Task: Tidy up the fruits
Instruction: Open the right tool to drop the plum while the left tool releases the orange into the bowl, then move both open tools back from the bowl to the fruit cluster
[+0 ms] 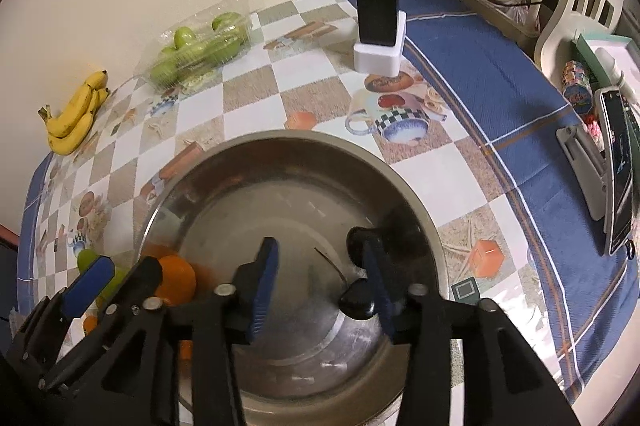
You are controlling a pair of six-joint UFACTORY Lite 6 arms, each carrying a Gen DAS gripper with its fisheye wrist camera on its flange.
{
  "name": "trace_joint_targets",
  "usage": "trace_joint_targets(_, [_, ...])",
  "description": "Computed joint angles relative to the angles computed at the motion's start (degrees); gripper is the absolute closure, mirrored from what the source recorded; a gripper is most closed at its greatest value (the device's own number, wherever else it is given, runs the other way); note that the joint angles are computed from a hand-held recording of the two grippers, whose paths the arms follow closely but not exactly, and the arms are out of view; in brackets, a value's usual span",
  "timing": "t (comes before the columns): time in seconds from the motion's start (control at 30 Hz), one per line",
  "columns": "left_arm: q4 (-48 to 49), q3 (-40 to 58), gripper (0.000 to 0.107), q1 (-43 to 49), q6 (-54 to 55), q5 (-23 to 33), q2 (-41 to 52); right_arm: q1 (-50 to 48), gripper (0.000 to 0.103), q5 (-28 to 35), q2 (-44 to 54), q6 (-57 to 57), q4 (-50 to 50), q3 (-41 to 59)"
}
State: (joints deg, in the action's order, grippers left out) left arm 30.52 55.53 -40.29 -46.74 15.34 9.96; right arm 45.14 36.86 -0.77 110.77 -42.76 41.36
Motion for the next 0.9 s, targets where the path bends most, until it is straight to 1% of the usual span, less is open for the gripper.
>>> trace_joint_targets(0.1, [-1.75,-0.31,0.050,1.59,1.41,1.40,-0.81,0.20,0.054,0.87,-0.43,-0.68,0.76,0.25])
trace_joint_targets(0.17, [-3.39,-0.26,0.050,3.02,2.55,2.21,-0.96,-0.03,0.044,0.85,-0.23,-1.93,1.99,0.34])
trace_joint_targets(0.23, [-4.67,-0.61,0.049,4.80,3.00,2.86,-1.37,-0.32,0.041,0.27,-0.02,-2.50,2.53,0.18])
trace_joint_targets(0.4, [-5.17,-0.31,0.043,9.05,1.56,6.59,0.00,-0.52,0.040,-1.38,2.52,-4.96,4.82,1.24])
trace_joint_targets(0.53, [-8.46,-1.25,0.040,13.24,3.80,6.90,1.25,-0.06,0.039,-1.80,5.20,-6.78,6.15,3.22])
trace_joint_targets(0.6, [-8.53,-1.92,0.037,14.96,3.87,6.78,1.46,0.41,0.039,-1.76,6.65,-7.42,6.65,4.64])
trace_joint_targets(0.9, [-10.42,-3.26,0.031,19.24,6.93,6.29,-0.27,2.43,0.039,-1.54,11.61,-8.24,7.37,10.47])
